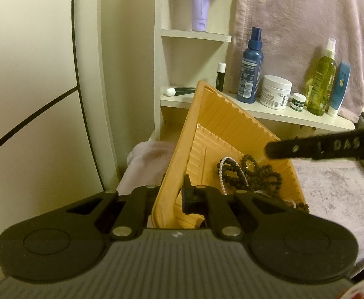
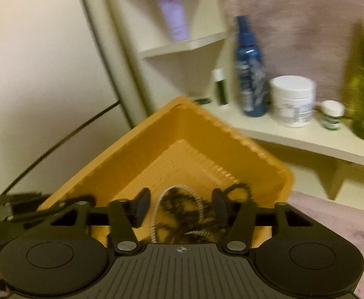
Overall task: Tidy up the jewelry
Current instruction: 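Lower the bracelet into the tray and open the right tool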
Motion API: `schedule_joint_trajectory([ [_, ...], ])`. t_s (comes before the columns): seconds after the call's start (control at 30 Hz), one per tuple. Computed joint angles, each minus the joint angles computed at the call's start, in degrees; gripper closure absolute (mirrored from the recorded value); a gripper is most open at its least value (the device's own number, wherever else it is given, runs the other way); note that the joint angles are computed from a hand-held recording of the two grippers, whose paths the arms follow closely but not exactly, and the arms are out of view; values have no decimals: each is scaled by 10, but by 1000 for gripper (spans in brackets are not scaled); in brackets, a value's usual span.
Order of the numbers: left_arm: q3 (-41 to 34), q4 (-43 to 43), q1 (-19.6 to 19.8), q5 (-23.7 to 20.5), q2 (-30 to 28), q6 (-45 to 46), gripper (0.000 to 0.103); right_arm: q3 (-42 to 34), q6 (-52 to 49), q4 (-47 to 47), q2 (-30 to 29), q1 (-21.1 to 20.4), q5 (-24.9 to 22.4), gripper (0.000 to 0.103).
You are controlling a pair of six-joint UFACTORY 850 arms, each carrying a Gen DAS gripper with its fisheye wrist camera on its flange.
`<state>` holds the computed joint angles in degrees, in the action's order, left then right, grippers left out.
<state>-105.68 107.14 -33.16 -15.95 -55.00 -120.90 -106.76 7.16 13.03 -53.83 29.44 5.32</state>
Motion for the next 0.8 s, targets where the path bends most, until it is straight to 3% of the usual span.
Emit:
schedule_joint_trajectory([
  [0.1, 0, 1, 0, 0, 0, -1, 96, 24, -116, 132, 15, -4, 17, 48],
  [0.27, 1, 3, 2, 2, -1, -7, 96, 73, -202, 256, 43, -9, 44, 48],
  [0.53, 5, 21, 11, 25, 0, -45, 96, 122, -270, 357, 67, -11, 57, 47],
  [0.8, 9, 20, 26, 57, -3, -83, 95, 143, -266, 363, 78, -6, 74, 47],
])
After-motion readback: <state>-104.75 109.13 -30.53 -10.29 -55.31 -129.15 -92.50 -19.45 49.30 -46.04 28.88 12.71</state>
